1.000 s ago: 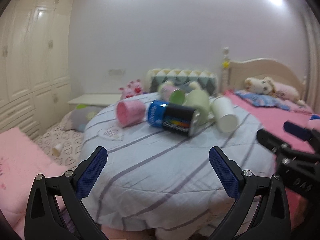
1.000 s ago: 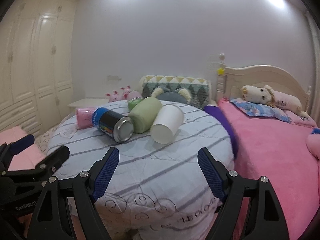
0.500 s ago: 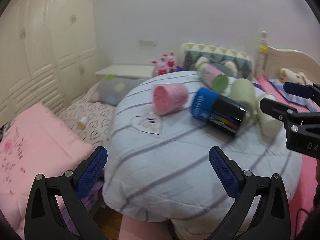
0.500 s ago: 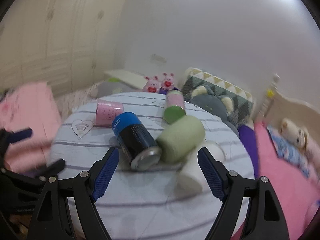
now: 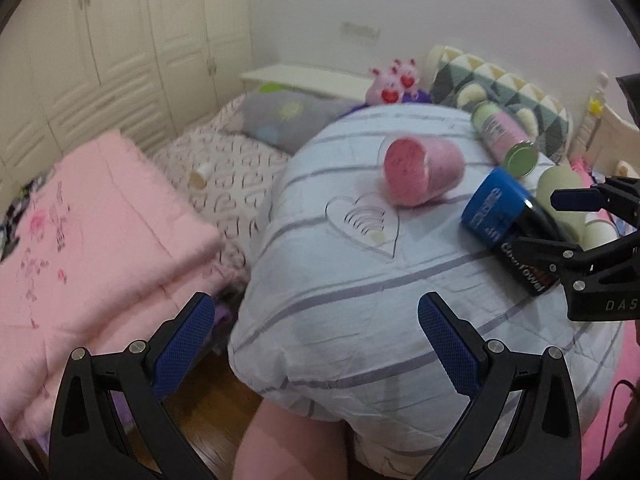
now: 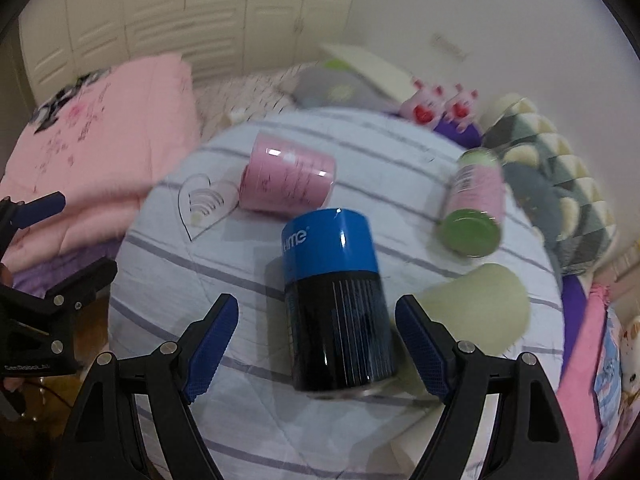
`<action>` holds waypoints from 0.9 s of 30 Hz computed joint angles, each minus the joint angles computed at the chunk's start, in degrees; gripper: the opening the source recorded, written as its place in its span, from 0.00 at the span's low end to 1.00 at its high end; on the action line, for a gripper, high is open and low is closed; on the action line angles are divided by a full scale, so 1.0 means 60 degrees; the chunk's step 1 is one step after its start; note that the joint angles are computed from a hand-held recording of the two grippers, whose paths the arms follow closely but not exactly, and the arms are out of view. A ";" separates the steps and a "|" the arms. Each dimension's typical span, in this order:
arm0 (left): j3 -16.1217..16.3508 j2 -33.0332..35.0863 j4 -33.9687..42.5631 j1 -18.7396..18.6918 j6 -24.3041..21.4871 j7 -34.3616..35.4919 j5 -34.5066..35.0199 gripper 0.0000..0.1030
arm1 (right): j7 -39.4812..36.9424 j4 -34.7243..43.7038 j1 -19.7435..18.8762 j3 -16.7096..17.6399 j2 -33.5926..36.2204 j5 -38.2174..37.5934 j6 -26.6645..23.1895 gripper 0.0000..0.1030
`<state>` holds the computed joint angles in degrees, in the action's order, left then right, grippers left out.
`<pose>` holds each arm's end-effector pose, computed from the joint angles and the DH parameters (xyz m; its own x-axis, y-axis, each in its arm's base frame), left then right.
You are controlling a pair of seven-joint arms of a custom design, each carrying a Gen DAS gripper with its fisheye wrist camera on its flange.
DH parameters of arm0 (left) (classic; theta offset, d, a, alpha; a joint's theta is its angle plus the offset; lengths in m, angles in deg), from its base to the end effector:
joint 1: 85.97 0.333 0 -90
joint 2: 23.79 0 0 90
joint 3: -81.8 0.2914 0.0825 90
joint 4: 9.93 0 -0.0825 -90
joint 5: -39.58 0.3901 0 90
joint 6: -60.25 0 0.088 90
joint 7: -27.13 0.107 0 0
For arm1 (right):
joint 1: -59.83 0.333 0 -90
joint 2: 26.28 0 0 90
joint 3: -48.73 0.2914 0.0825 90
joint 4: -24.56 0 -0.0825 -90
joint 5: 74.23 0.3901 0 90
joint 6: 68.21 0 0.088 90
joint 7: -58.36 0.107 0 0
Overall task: Flip cup upright
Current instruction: 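Move the right gripper toward the blue-and-black can lying on its side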
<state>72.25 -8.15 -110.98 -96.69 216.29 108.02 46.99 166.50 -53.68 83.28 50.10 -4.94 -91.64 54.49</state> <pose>0.6386 -0.2303 0.4652 -0.2790 -0.9598 0.0304 -0.7447 0.1963 -0.6379 0.6460 0.2816 0.5288 0.1850 -0.9701 0.1574 -0.8659 -0.2366 -0.4406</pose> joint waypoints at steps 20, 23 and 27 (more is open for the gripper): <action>-0.0001 0.1395 0.1870 0.0016 -0.1561 -0.0084 -0.0563 1.00 | -0.2105 0.5042 -0.0321 -0.0187 0.3522 0.1743 -0.2875 0.68; 0.0045 0.1451 0.1953 0.0001 -0.1515 -0.0161 -0.0505 1.00 | -0.2054 0.5071 -0.0258 -0.0256 0.3526 0.1767 -0.2952 0.68; 0.0138 0.1524 0.2109 -0.0050 -0.1585 -0.0330 -0.0303 1.00 | -0.1857 0.5587 -0.0236 -0.0281 0.3794 0.1864 -0.3355 0.68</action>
<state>73.08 1.00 -98.32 -96.99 206.78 106.05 45.17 155.36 -20.16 81.86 48.41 17.82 -80.45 34.37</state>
